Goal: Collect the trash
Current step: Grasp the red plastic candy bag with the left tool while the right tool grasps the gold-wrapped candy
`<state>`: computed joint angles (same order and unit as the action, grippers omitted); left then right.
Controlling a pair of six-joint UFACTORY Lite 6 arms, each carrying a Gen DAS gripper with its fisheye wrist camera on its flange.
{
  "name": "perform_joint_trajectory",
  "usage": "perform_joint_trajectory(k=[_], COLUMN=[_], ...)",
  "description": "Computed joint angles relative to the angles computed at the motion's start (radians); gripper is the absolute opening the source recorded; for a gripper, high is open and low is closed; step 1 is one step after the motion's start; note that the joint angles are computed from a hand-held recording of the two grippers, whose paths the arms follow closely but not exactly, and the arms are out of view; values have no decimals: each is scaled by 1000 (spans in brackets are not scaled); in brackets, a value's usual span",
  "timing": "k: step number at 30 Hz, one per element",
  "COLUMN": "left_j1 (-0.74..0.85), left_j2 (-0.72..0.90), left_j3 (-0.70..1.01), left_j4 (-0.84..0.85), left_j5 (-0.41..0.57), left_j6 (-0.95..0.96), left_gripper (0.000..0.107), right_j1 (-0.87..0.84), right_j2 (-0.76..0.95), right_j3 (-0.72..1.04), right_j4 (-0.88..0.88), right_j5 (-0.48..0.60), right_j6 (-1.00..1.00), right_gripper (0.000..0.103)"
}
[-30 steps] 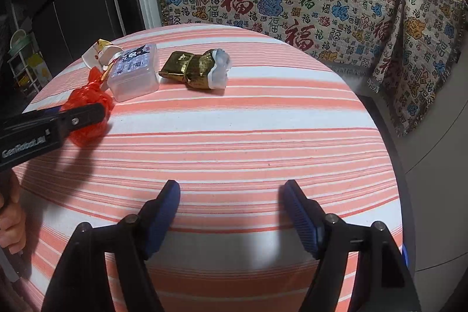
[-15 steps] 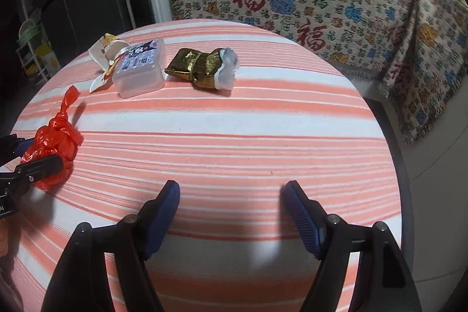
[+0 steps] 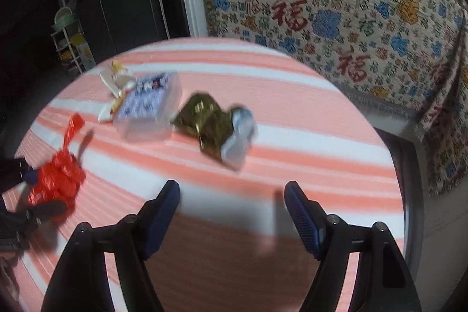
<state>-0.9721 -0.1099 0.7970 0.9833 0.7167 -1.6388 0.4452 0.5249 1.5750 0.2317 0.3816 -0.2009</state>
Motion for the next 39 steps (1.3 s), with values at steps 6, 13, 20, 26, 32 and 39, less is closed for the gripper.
perform_joint_trajectory(k=[6, 13, 20, 26, 32, 39], left_j1=[12, 36, 25, -30, -99, -113], left_j2=[10, -55, -170, -235, -270, -363], left_j3=[-7, -43, -126, -175, -207, -255], left_j4=[-22, -50, -86, -100, -92, -58], left_j5=[-3, -33, -43, -4, 11, 4], left_j6=[16, 36, 31, 7, -38, -107], left_gripper=[50, 49, 48, 59, 80, 83], right_j1=[90, 87, 85, 105, 109, 66], right_j2=[163, 340, 128, -129, -270, -393], right_j3=[222, 438, 156, -168, -215, -33], right_j4=[-332, -207, -176, -192, -172, -318], right_j5=[-21, 67, 79, 109, 245, 373], right_j6=[341, 273, 309, 425, 398, 332], right_gripper=[76, 46, 45, 55, 68, 75])
